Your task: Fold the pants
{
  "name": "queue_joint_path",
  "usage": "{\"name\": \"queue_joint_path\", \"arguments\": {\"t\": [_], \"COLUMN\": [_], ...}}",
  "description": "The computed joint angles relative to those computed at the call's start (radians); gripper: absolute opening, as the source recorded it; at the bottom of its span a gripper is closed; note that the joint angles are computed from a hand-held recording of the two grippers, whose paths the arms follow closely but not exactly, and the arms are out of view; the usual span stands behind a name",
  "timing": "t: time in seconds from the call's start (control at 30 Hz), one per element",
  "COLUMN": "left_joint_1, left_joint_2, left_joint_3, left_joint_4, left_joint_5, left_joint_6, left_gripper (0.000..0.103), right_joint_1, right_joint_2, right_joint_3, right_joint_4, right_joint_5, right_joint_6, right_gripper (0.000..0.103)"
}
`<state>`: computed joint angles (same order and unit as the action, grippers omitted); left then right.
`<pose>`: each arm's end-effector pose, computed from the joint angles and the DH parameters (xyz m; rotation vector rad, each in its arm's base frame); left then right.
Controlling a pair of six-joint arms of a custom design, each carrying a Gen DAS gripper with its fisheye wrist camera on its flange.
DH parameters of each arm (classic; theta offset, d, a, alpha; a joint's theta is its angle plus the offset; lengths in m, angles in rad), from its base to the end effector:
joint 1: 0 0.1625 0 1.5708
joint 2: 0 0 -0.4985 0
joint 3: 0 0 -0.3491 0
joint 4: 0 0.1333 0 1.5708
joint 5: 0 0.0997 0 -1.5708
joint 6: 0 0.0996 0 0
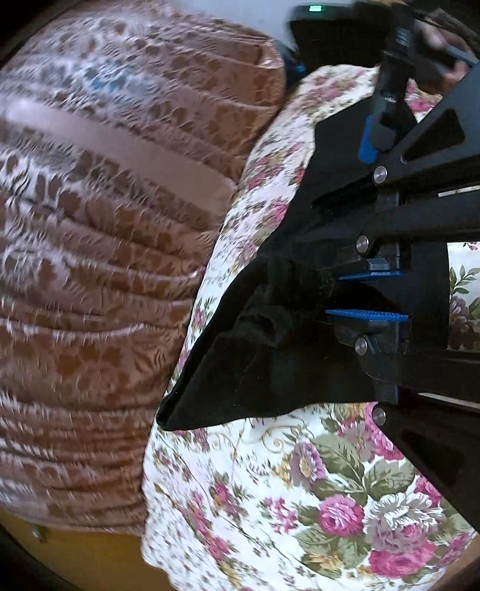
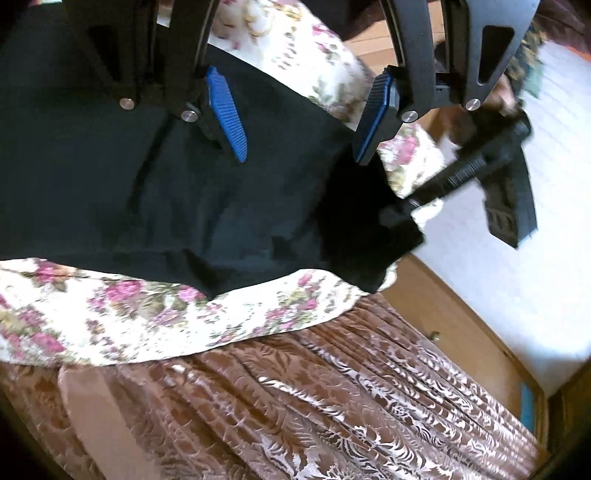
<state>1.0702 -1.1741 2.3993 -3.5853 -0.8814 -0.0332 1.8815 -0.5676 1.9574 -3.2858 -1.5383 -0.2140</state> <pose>-0.0366 -0.4766 0.3105 0.2085 2.4396 -1.2022 0.3163 -0.5385 0.0246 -0.7998 2.9470 -0.4979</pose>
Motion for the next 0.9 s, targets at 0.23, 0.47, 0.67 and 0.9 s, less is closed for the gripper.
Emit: {"name": "queue_joint_path", "arguments": {"t": [0.23, 0.47, 0.67, 0.9], "left_joint_1": [-0.036, -0.064, -0.068, 0.011], "left_joint_2": [0.037, 0.076, 0.091, -0.035], "left_joint_3": [0.011, 0.027, 0.030, 0.034], "left_joint_4": [0.010, -0.003, 0.002, 0.090], "left_joint_5": [0.011, 0.020, 0.001, -0.252], "left_joint_6": [0.068, 0.114, 0.125, 0.032], "left_gripper": [0.013, 0.013, 0.013, 0.023], "right_joint_1": [-0.006, 0.011, 0.008, 0.012], "right_joint_2": [0.033, 0.097, 0.147, 0.144], "right_joint_3": [-0.166, -0.310, -0.402, -0.400], "right_joint_4": [0.239, 0.313, 0.429, 0.445], "right_joint_5": [0.193, 0.155, 0.071, 0.070], "right_joint_6": [0.050, 0.127, 0.139, 0.071], "right_gripper": [0.061, 0.062, 0.056, 0.015]}}
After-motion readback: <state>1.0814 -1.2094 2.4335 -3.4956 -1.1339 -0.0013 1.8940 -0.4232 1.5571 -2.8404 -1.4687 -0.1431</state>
